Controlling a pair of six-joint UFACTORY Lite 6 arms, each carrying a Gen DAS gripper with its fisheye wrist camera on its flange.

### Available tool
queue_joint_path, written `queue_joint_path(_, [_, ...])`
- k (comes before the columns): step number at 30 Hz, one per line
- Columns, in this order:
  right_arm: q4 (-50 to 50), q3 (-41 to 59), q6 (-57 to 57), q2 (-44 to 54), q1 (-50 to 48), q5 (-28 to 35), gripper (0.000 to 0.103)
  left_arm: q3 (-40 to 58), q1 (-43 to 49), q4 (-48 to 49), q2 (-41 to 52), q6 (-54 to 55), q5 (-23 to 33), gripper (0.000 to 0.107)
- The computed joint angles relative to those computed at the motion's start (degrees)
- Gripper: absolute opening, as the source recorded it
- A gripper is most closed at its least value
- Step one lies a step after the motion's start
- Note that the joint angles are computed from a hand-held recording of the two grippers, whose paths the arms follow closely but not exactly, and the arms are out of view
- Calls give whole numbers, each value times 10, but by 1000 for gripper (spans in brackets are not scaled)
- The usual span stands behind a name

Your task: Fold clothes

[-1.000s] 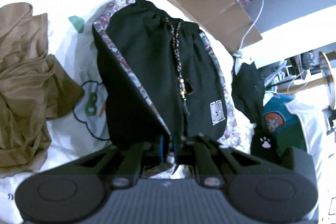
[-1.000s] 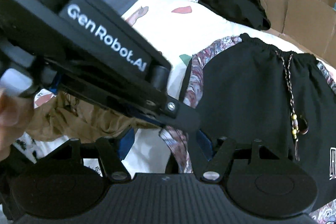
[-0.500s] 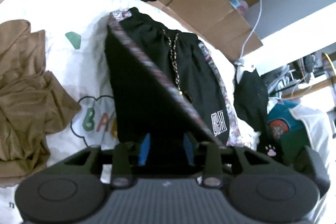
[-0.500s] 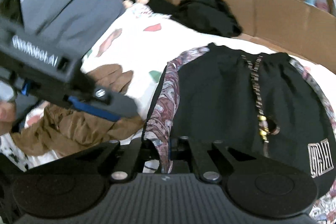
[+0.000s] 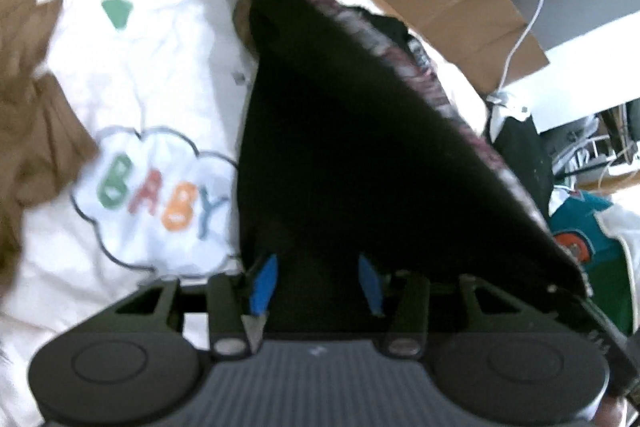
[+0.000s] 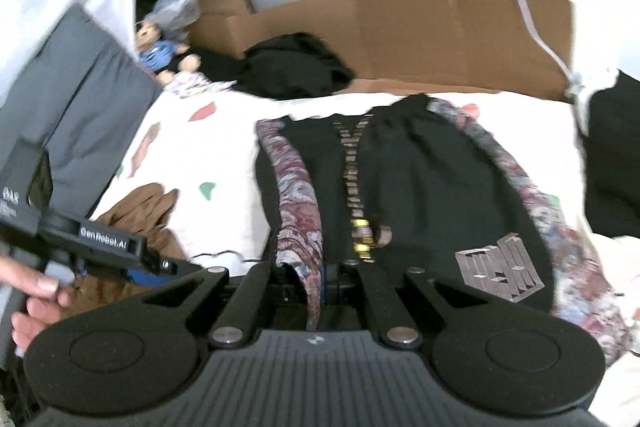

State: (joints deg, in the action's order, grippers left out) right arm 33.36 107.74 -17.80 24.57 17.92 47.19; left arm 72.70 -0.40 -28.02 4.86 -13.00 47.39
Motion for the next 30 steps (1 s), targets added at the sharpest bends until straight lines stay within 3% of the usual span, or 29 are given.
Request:
queue_joint_path(4, [36, -22, -46, -8, -60, 8, 3, -24, -56, 37, 7, -52, -50, 47])
queue_joint_path(13, [129, -99, -125, -5, -198, 12, 3, -86, -131, 10, 17, -116, -107, 47])
queue_joint_path(22, [189, -173, -196, 31, -273, -13, 5, -124, -185, -49, 48, -60, -135, 49])
queue_joint_path(25, [195, -196, -191, 43, -279, -15, 7, -113, -200, -28, 72, -69, -138, 51])
queue_joint_path(28, [178, -194, -192, 49, -271, -27, 14, -106, -204, -14, 89, -81, -143, 53])
queue_joint_path(30, [153, -201, -189, 48, -260, -60, 35, -102, -204, -11, 95, -83, -142, 57])
